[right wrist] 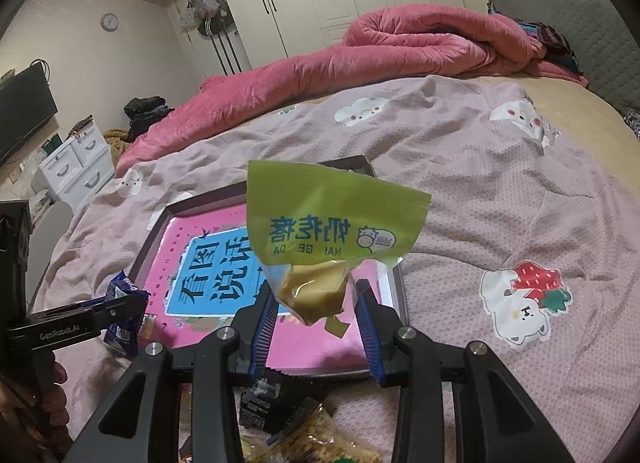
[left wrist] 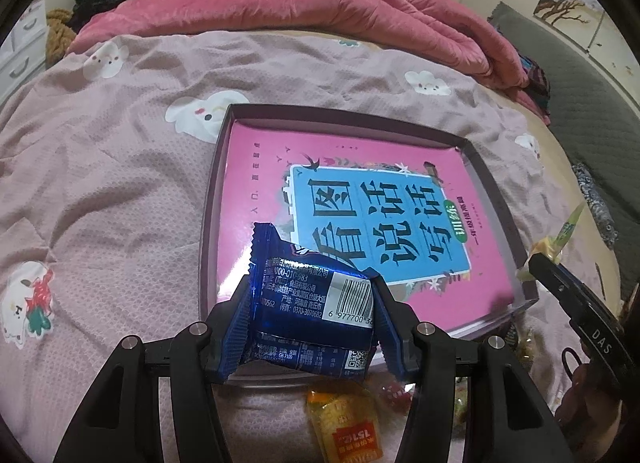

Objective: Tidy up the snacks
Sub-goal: 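Carry the blue packet and green bag into the tray with both tools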

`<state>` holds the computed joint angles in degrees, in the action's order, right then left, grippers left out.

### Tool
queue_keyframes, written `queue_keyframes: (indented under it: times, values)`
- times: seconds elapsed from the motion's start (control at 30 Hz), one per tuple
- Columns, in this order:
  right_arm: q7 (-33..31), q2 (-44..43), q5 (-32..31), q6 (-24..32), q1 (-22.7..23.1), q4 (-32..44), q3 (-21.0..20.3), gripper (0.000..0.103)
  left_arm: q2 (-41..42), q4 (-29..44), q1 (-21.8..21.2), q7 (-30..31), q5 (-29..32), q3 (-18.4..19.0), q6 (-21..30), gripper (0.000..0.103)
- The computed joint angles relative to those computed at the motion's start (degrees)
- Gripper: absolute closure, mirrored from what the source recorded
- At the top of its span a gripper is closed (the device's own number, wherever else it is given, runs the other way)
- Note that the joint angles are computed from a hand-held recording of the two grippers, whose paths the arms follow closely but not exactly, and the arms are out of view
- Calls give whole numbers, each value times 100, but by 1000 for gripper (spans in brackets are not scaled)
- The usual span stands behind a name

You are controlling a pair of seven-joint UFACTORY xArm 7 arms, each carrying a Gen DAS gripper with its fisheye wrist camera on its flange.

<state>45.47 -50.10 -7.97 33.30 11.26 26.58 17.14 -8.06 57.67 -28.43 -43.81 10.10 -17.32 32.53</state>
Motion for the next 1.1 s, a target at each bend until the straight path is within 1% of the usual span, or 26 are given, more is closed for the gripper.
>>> queue_keyframes:
  times: [0.5, 1.0, 1.1]
  values:
    - [-124, 343, 108, 145, 100, -19, -158, 63, 181, 50, -53, 6, 35, 24, 17, 45]
    - [-94, 341, 177, 227, 117, -65, -210, 61, 316, 119, -66, 51, -56, 84, -11, 45]
    - [-86, 325, 192, 228, 129, -76, -207, 61, 354, 148, -69, 67, -76, 97, -21, 47]
